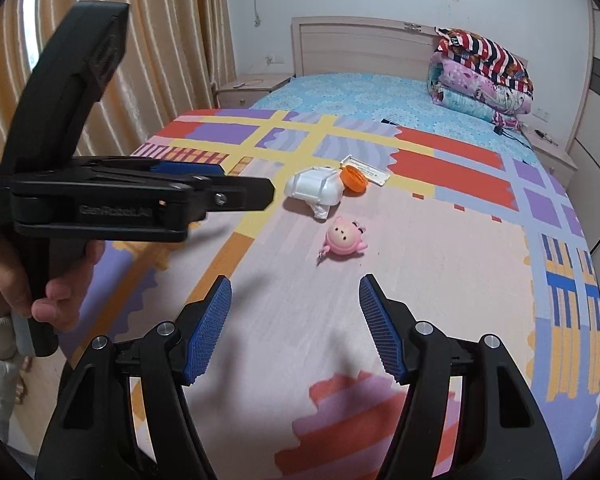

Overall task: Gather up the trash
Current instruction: 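Move both tools back to the bed toward the white container and pink toy, then grasp the white plastic container with the left tool while the right tool grasps the pink toy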

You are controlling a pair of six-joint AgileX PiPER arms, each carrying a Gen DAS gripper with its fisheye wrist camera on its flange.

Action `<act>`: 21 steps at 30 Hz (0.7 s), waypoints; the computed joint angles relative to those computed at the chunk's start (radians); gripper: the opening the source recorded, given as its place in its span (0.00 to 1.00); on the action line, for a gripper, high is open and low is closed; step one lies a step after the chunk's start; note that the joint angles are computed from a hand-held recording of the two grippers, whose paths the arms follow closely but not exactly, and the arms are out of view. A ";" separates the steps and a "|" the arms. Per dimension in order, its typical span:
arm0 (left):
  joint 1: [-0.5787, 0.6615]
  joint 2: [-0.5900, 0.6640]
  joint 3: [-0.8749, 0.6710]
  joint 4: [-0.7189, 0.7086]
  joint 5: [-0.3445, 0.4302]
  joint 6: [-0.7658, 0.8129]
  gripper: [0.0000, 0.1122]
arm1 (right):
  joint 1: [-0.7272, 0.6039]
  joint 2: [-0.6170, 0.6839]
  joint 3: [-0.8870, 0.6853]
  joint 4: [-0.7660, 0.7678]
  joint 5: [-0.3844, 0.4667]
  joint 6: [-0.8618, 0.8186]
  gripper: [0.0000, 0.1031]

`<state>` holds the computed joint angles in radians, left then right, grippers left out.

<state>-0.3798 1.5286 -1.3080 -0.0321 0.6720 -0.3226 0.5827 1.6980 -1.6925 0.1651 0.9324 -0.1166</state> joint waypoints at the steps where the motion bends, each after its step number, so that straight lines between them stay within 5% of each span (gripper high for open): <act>1: 0.007 0.022 -0.017 -0.009 0.002 0.015 0.60 | -0.004 0.018 -0.020 0.003 0.006 0.002 0.64; 16: 0.101 0.247 -0.196 -0.197 -0.013 0.173 0.60 | -0.061 0.247 -0.267 0.030 0.097 0.046 0.56; 21: 0.120 0.290 -0.227 -0.226 0.001 0.177 0.59 | -0.075 0.280 -0.302 0.060 0.121 0.047 0.46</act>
